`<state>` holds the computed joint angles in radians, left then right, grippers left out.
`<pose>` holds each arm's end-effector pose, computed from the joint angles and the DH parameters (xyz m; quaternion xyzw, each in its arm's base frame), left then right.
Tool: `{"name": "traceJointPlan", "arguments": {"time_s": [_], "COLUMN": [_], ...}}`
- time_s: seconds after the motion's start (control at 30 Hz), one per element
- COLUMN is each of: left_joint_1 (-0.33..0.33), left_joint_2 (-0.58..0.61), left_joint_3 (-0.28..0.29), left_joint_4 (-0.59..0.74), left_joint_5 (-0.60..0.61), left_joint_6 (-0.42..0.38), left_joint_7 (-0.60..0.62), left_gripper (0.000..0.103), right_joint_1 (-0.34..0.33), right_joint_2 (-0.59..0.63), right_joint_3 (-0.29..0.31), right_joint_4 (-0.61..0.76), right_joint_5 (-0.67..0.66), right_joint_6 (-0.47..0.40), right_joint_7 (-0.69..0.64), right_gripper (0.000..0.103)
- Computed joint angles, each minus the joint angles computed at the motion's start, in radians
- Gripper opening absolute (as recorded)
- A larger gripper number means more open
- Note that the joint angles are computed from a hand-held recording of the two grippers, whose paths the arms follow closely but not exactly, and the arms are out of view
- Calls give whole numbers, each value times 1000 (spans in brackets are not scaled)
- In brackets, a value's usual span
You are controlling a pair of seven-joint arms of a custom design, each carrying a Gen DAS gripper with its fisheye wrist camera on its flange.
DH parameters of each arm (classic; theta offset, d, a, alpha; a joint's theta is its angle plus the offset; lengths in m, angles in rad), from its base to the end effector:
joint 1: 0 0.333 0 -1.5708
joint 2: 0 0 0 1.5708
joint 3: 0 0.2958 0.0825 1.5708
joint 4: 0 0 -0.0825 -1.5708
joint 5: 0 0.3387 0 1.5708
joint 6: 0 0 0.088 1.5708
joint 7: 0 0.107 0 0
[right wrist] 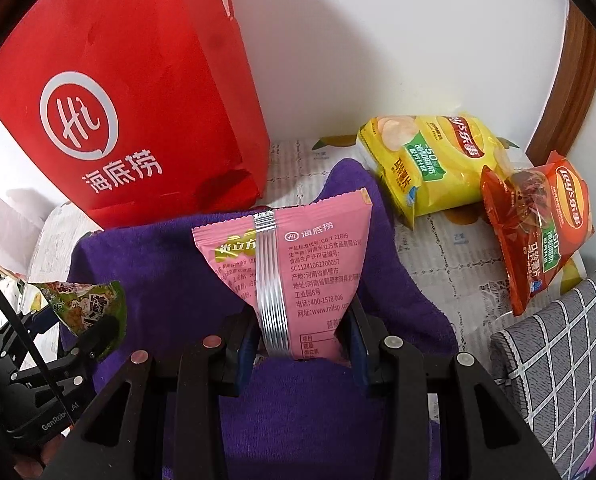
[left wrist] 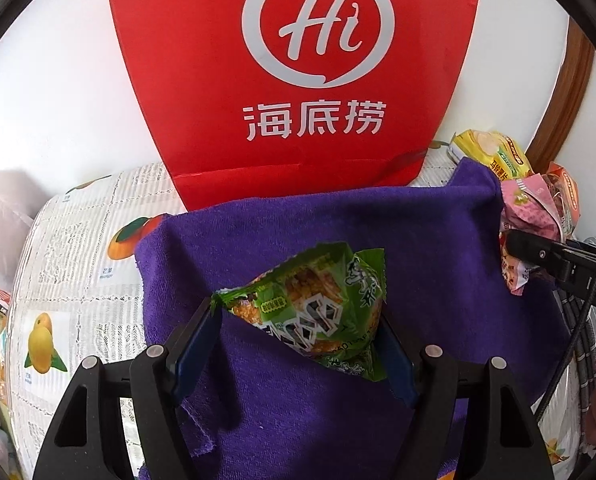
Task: Organize snacks
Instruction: 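Open the right tool over the towel while the left tool releases the green bag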
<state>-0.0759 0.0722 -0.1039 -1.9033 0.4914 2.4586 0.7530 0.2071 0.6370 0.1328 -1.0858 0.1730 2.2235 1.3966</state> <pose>0.5659 -0.1017 0.5108 -0.7764 0.5537 -0.1693 0.2487 0.6849 0.2140 0.5038 -0.8011 0.5323 -0.0735 0.2638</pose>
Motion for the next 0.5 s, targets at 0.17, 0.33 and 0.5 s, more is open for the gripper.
{"name": "traceJointPlan", "arguments": {"time_s": [0.17,0.33,0.5], "left_joint_1": [1,3,1], "left_joint_2": [-1,3,8], "left_joint_3": [1,1,2], "left_joint_4": [0,6,12], "left_joint_5": [-3,-16,-21], "left_joint_6": [2,-6,-10], "left_joint_7": [0,8,16], "left_gripper": [74,75,75], "right_joint_1": [3,1,2], "right_joint_2": [2,11,17], "right_joint_3": [0,0,1], "right_joint_4": [2,19,31], "right_joint_5": [-4,-2,0], "right_joint_6": [-1,-15,-26], "right_joint_7": [-6,-5,-6], "right_gripper": [39,39,39]}}
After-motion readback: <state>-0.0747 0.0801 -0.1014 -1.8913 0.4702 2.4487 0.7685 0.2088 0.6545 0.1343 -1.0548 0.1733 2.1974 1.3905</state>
